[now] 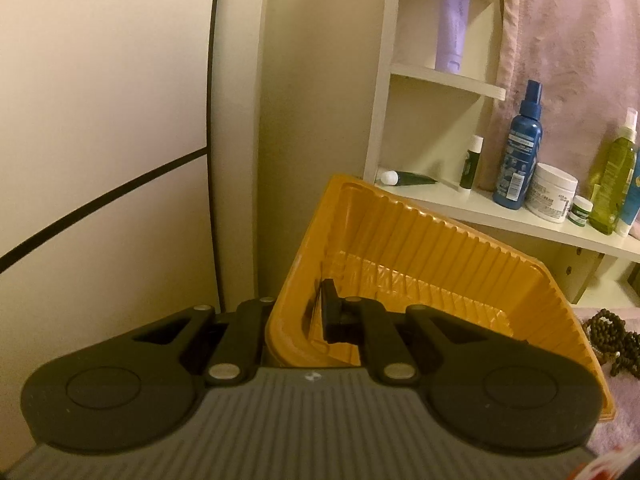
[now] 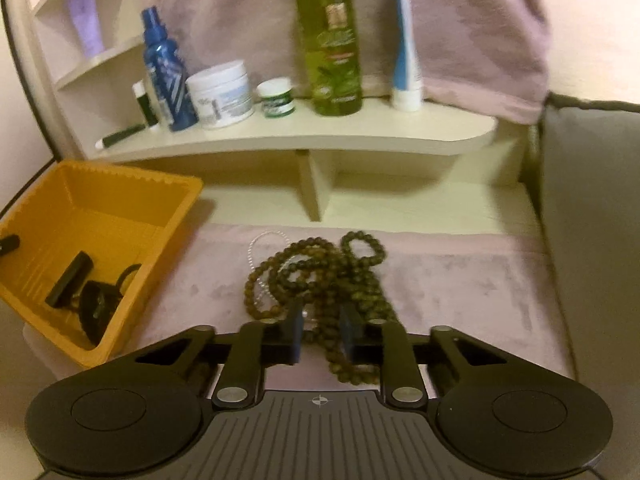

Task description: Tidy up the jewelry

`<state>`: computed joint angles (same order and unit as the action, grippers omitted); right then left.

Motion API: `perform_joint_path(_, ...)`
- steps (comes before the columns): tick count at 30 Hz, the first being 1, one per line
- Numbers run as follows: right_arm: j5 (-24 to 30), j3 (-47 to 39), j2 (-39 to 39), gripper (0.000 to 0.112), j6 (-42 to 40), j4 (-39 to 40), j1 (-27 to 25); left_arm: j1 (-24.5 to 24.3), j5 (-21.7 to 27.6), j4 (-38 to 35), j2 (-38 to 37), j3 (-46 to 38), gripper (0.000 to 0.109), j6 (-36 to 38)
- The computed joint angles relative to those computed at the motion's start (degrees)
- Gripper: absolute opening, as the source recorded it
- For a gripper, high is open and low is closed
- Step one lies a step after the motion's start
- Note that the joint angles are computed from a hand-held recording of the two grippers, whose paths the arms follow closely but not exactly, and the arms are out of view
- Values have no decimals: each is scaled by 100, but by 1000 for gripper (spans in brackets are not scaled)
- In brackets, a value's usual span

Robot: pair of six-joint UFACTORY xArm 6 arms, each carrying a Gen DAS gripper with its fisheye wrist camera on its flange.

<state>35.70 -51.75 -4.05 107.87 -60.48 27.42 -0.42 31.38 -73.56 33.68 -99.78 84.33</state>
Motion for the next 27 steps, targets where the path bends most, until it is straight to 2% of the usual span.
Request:
perform_joint_path(7,-369,-312,441,14,-962,619,-304,23,56,113,8,-31,9,-191)
perform_joint_path(11,-401,-408,583,14,-1236,839,-354,48,124,272,49,-105,9,-312)
perform_joint_path(17,-361,-604,799,15,-2065,1651,-275,51,171,455,97,-195,9,-544)
perform_joint_path(21,-172,-668,827,15,-1965,1513,-215,43,171,581,131,-248,9,-704)
perform_joint_path(27,-265,-770,926,15,-2048,1734,-364,36,192,682,142,-294,9,-781)
